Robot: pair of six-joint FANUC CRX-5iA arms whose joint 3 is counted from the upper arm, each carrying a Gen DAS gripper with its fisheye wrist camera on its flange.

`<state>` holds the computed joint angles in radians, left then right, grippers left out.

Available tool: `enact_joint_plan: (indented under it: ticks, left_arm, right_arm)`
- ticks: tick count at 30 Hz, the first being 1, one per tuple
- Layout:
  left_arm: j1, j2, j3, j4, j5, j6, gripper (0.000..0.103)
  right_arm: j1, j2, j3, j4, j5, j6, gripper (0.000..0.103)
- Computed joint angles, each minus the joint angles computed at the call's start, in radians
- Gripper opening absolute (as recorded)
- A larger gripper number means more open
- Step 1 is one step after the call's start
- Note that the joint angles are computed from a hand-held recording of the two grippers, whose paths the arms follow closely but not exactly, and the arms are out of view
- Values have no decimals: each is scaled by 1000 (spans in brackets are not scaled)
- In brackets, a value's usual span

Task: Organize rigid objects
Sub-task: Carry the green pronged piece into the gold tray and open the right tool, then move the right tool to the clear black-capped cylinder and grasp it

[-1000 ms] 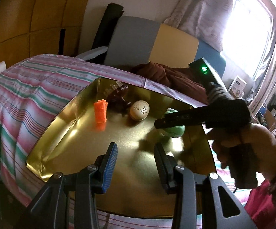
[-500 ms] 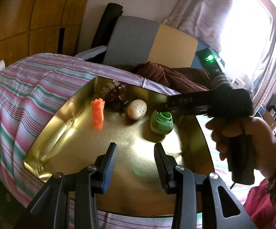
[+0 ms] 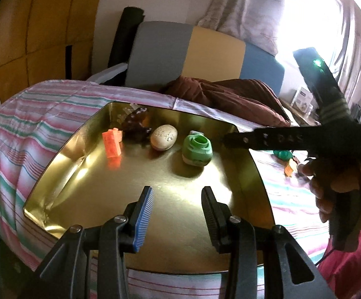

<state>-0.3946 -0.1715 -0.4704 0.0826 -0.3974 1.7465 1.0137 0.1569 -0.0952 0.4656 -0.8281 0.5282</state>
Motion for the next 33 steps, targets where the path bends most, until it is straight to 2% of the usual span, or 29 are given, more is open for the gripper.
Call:
enact_joint_plan:
  ticks: [4, 6, 11, 17, 21, 26, 28, 30, 33]
  left_arm:
    - [-21, -3, 3, -10, 3, -5, 40]
    - [-30, -7, -11, 29, 18, -52, 40]
    - [-68, 1, -7, 47, 29, -105, 40]
    - [-119, 33, 50, -52, -30, -54, 40]
    - [-151, 30, 61, -92, -24, -39, 40]
    - [-182, 44, 80, -95, -32, -53, 40]
    - [-196, 50, 89, -101, -37, -59, 40]
    - [-209, 54, 96, -103, -39, -73, 40]
    - [-224, 62, 102, -86, -42, -99, 40]
  right_arm:
    - [4, -60, -75, 0, -21, -32, 74]
    - [2, -84, -108, -3, -28, -46, 74]
    - [-17, -147, -197, -24, -62, -94, 74]
    - [-38, -221, -283, -100, -112, -118, 74]
    - [-74, -253, -302, -176, -197, -86, 79]
    - [-133, -317, -349, -213, -230, -93, 82]
    - [-159, -348, -374, -200, -224, -103, 84]
    - [-173, -373, -399, -154, -214, -119, 89]
    - [-191, -409, -455, -3, -198, -196, 101]
